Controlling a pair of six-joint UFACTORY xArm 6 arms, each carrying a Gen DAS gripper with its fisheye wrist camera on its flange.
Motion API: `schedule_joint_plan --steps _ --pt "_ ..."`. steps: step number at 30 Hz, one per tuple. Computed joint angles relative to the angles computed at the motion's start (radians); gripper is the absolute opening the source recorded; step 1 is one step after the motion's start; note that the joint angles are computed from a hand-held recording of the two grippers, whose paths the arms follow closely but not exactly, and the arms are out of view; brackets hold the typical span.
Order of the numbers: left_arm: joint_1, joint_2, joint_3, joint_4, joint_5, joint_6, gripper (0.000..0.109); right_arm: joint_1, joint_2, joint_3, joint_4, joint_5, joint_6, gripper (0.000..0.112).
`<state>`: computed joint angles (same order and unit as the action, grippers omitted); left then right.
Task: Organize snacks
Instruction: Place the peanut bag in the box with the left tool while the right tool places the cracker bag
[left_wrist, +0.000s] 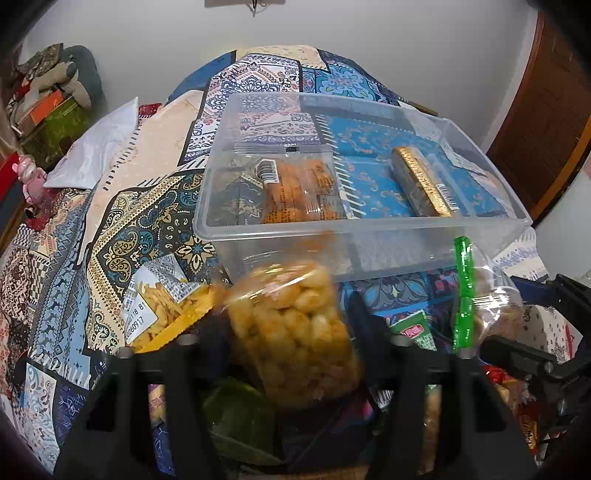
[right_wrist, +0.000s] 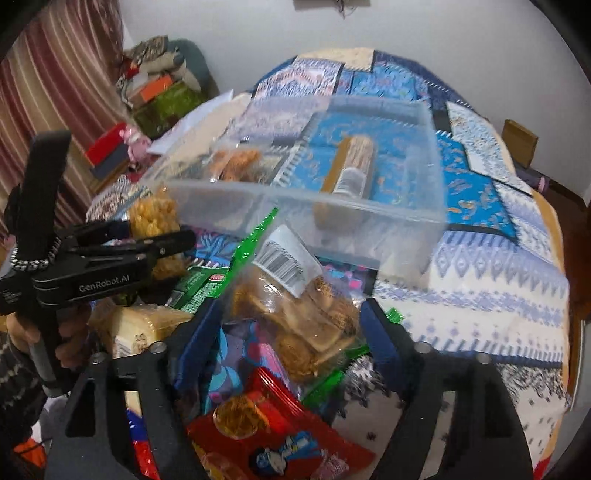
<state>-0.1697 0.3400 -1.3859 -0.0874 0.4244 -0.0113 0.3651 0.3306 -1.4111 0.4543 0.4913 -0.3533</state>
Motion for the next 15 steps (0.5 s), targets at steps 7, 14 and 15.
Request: schedule_joint_plan --steps 7,14,15 --pt "-0.005 -0.029 0.055 -0.033 -0.060 0.047 0.049 0.003 0.061 -0.076 -0.032 0.032 0.034 0.088" --pt "-0.019 -0.093 0.121 -0.023 -0.125 0.070 0.049 0.006 0.107 -0.127 -0.087 0.044 0.072 0.087" --pt "-0.021 -0.101 0.126 -0.029 -0.129 0.077 0.049 0.002 0.112 -0.132 -0.071 0.047 0.065 0.082"
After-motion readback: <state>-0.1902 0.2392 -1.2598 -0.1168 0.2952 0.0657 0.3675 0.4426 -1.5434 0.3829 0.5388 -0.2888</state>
